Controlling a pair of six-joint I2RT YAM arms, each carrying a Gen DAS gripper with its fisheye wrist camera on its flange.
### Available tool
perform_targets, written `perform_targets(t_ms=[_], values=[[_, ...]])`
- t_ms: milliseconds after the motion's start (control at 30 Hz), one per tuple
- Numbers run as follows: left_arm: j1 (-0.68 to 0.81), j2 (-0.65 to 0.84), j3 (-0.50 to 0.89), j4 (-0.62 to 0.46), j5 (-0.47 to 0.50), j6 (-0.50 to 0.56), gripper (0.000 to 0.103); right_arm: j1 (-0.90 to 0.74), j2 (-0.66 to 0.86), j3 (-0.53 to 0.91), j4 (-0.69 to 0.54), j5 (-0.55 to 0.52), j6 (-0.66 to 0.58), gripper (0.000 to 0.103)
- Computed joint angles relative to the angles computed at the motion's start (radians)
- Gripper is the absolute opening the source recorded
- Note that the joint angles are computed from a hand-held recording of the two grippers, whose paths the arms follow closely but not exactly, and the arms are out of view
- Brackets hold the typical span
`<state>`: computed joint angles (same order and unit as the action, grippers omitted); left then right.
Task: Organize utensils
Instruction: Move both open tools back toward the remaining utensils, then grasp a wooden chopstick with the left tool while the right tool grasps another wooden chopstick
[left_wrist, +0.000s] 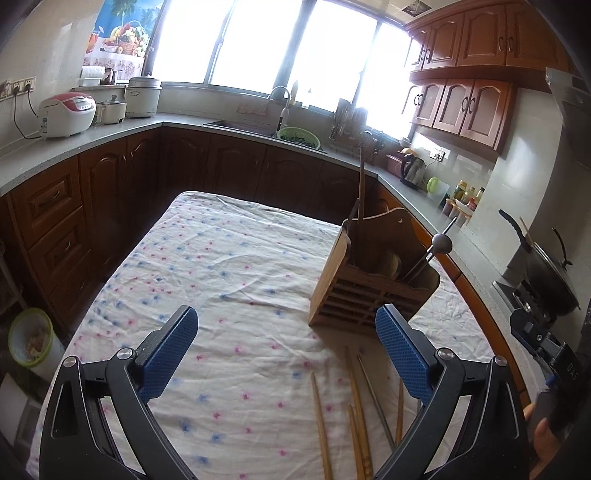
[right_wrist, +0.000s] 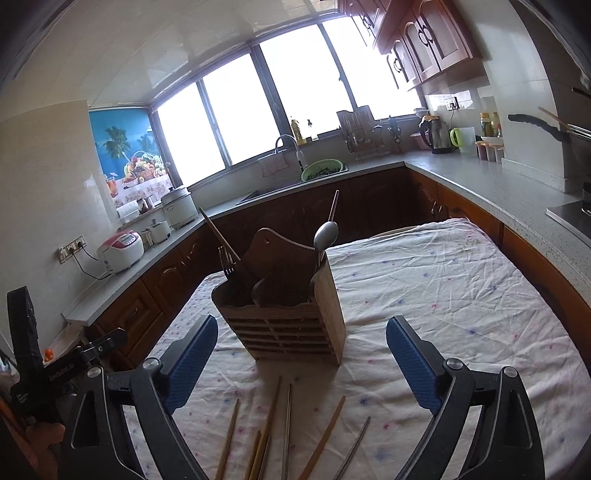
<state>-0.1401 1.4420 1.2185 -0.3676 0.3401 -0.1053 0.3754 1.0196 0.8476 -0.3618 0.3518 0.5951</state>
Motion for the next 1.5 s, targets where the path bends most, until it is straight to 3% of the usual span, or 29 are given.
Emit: perform_targets(t_ms=[367, 667, 967, 1500], values=[[0.032, -0.149, -0.159, -0.027, 0.042, 0.029, 0.1, 0.227, -0.184, -0.092, -0.18, 0.159, 0.121, 0.1], [0.035, -0.209, -0.25, -0.048, 0.038, 0.048, 0.1, 0.36, -0.26, -0.169, -0.259, 0.249, 0.247, 0.1], [0.008, -0.197, -0.262, -0.059, 0.003, 0.058, 0.1, 0.369, -0.274, -0.196, -0.274, 0.233, 0.272, 0.1], [-0.057, -0.049, -0.162, -0.088, -0.071, 0.085, 0.1, 0.217, -0.211, -0.215, -0.193, 0.072, 0.188, 0.098]])
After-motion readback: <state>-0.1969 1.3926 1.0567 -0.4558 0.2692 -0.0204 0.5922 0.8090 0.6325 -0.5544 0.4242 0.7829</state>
